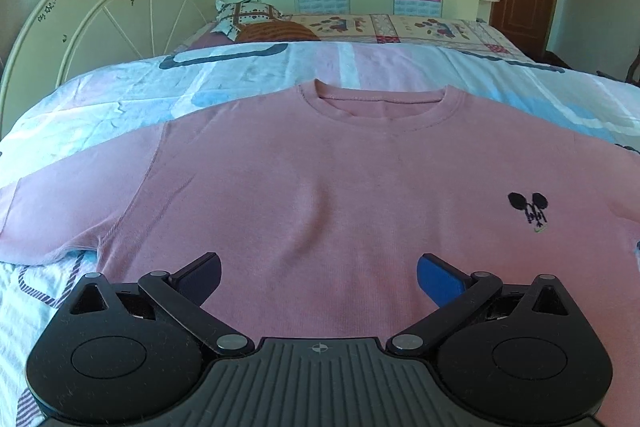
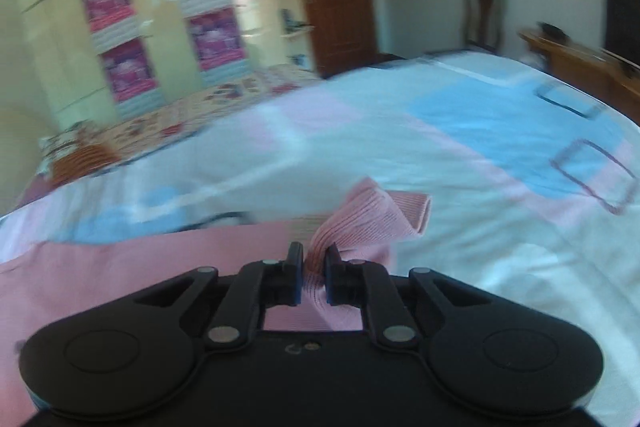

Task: Fold small clothes
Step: 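Fold the held sleeve across the body toward the collar, open right tool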

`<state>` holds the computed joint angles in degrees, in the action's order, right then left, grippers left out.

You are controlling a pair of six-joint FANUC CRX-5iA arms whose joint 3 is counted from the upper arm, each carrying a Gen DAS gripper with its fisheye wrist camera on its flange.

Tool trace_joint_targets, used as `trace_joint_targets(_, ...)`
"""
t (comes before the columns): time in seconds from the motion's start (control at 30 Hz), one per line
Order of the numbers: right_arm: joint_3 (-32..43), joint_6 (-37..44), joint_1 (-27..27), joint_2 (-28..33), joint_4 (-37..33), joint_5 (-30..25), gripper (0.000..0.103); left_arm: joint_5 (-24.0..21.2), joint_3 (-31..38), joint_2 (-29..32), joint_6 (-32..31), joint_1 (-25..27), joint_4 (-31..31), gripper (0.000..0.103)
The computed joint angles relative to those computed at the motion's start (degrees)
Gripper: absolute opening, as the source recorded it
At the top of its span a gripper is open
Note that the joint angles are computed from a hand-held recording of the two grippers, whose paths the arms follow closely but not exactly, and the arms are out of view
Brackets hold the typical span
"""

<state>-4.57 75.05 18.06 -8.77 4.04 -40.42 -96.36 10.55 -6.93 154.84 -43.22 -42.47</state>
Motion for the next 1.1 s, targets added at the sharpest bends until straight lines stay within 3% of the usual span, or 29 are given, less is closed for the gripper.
trace_joint_targets(0.33, -4.3, -10.9, 26.6, -1.0, 9.9, 0.5, 0.01, 6.3, -12.7, -14.3, -2.8, 7.5, 3.0, 0.102)
trace_joint_targets(0.57, -5.1, -8.8, 39.9, 1.6, 11.9, 0.4, 0.008, 10.0, -20.1, -23.2, -5.6, 13.7, 6.5, 0.102)
trace_joint_targets(0.67, -4.2, -6.0, 42.5, 2.9, 9.1, -2.5, 0.019, 12.8, -22.1, -25.1, -8.0, 17.4, 8.9, 0.102)
trace_joint_targets(0.73, -7.6, -10.1, 43.9, 1.0, 13.6, -0.7, 0.021, 16.3, -23.3, -26.2, -9.6, 20.1, 11.2, 0.102)
trace_joint_targets(0.83, -10.9, -16.9, 43.7, -2.2, 17.5, 0.9, 0.036, 24.0, -24.9, -25.9, -12.2, 24.0, 15.6, 0.102)
trace_joint_targets(0.87, -12.1, -19.2, 43.2, -3.3, 19.4, 1.2, 0.036, 26.8, -25.3, -25.2, -13.3, 25.2, 17.5, 0.102)
trace_joint_targets(0.9, -12.7, -20.3, 42.7, -4.4, 19.9, 0.9, 0.031, 30.6, -26.2, -24.7, -14.9, 26.6, 20.1, 0.095)
trace_joint_targets(0.93, -13.2, -21.4, 41.9, -5.3, 19.9, 0.4, 0.029, 33.5, -26.6, -23.6, -16.3, 27.5, 22.4, 0.073)
trace_joint_targets(0.97, -13.8, -22.7, 41.1, -6.3, 20.3, -0.1, 0.023, 35.8, -26.8, -22.0, -18.6, 28.9, 25.4, 0.066)
trace_joint_targets(1.1, -16.2, -29.5, 37.6, -9.0, 26.0, -2.2, 0.019, 40.5, -25.4, -15.3, -22.3, 30.4, 29.7, 0.064)
